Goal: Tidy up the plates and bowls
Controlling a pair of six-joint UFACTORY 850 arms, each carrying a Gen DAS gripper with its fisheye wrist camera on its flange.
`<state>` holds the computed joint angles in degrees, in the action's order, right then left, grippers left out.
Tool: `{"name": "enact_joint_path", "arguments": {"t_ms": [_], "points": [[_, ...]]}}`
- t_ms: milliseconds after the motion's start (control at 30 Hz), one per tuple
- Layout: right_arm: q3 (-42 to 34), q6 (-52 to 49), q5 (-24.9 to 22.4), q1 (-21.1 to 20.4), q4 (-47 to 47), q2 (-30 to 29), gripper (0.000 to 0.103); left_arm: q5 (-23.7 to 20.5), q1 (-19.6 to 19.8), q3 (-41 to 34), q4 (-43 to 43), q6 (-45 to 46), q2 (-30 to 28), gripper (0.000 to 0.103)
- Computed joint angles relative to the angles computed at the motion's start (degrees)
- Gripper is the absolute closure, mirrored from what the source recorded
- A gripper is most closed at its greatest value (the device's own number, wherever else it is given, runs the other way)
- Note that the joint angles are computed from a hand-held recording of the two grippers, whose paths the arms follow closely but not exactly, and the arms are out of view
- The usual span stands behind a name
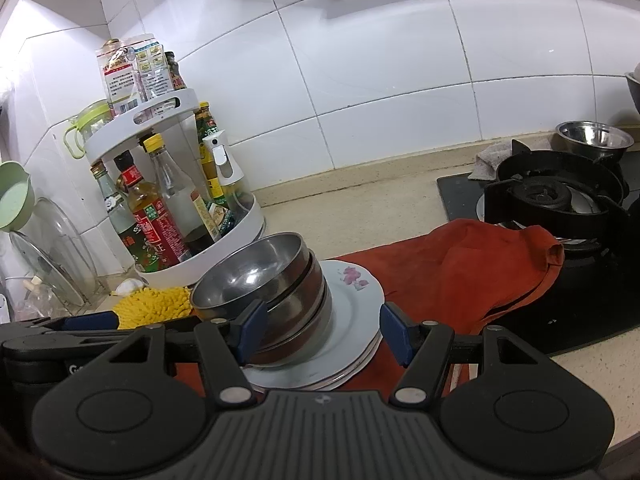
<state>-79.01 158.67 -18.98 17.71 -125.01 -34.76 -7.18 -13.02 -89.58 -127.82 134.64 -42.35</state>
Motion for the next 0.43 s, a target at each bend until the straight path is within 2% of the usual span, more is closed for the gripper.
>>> {"name": "enact_joint_path", "arguments": {"t_ms": [100,200,300,433], "points": [[0.09,0.17,-0.26,0.22,-0.36,0.09,0.046,-0.89,0.17,0.75,-5.80,5.72,0.36,0.002],[0.15,0.90,-0.32,0.32,-1.15,0.12,0.046,-1.93,0.12,1.84,-17.62,17.91,0.88,0.002],[-0.01,1.25,-0.10,0.34,-1.78,0.02,0.046,-2.71,0.08,2.59,-25.44,25.99,1.25,0.002],[-0.31,2.01,0.28,0.38,-2.86,-0.18,0.046,-3.09,0.26,2.70,-28.03,28.80,1.22,0.002]]}}
